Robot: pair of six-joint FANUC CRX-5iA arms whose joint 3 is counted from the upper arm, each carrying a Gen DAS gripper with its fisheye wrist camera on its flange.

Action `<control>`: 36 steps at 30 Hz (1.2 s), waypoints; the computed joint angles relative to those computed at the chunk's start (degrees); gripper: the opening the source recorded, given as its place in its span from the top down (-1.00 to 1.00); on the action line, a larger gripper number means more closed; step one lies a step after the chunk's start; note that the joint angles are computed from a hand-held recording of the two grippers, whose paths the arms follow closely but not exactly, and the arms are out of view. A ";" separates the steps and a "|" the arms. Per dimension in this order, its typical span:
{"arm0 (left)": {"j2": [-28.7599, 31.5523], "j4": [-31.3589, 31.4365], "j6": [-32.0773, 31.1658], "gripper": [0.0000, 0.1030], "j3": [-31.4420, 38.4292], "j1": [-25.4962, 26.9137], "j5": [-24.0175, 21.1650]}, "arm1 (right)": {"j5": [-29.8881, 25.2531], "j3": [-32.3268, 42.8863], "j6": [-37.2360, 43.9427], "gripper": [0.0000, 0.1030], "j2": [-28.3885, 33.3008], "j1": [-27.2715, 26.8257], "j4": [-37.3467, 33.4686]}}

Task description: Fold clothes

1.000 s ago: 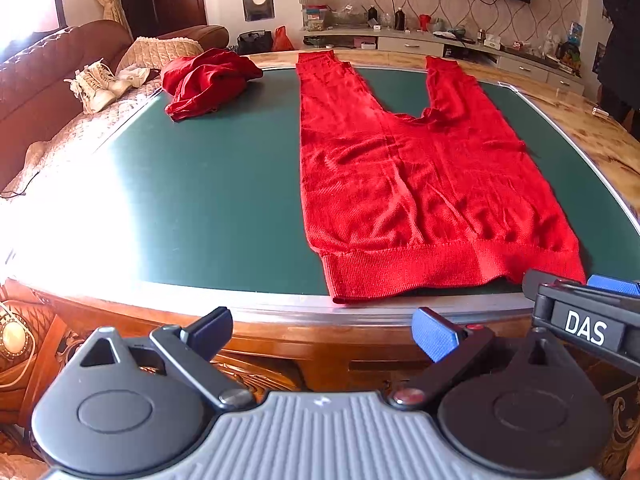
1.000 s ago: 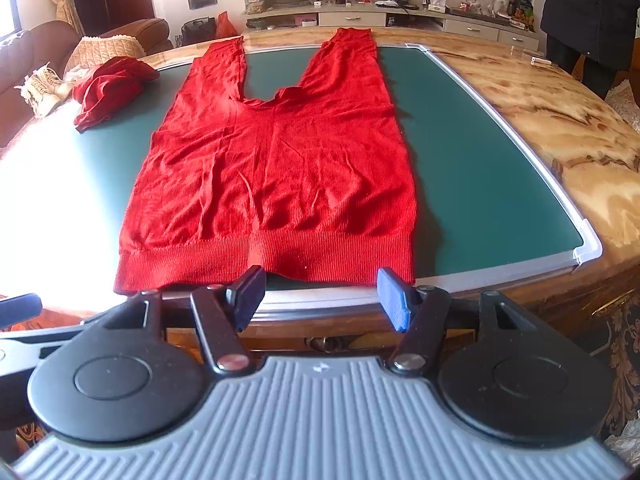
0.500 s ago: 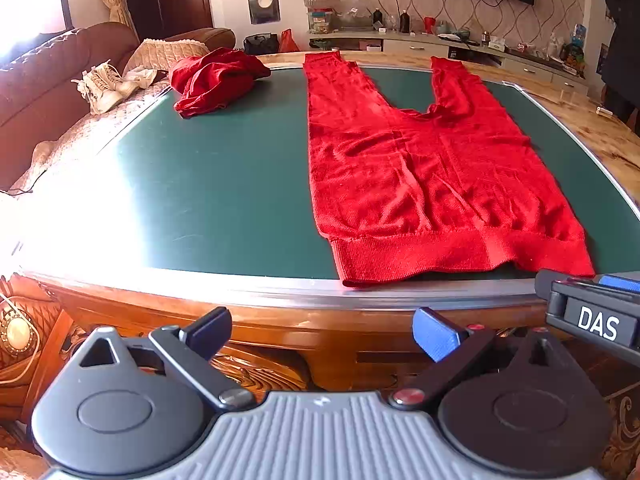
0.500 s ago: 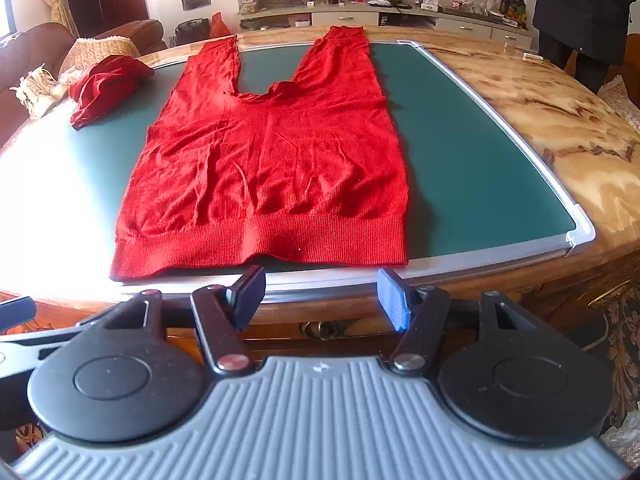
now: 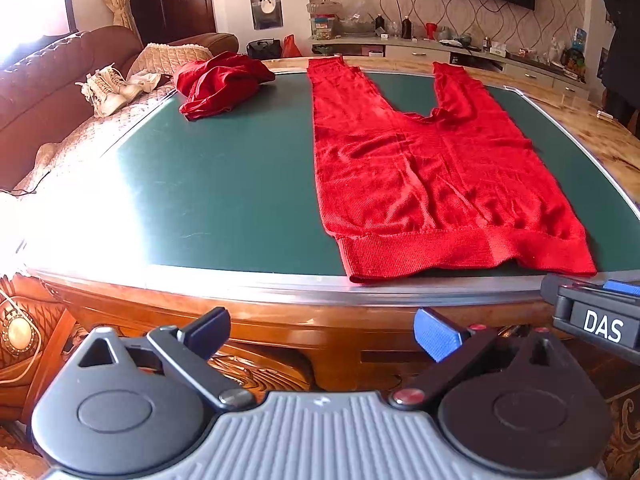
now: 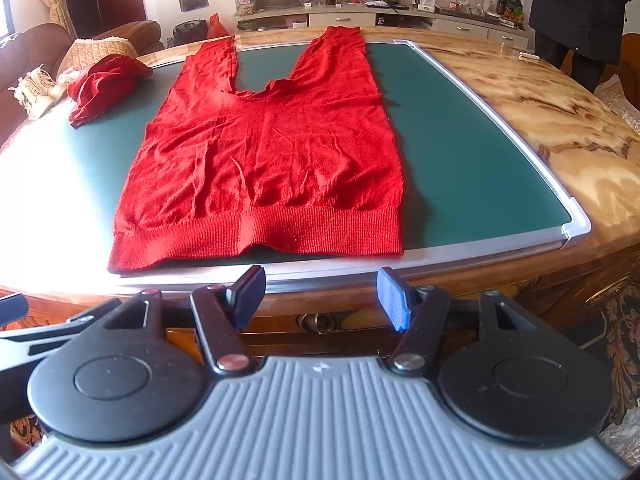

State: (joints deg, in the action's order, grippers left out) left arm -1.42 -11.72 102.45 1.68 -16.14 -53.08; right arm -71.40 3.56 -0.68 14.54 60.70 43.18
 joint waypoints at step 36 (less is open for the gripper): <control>-3.74 1.38 -0.75 -0.99 -4.00 0.59 2.56 | -1.85 -1.11 -0.21 -0.36 -1.16 2.12 0.31</control>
State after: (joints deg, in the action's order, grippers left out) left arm -5.16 -10.35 101.70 -2.32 -15.55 -50.53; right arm -73.25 2.45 -0.89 13.37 62.82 43.49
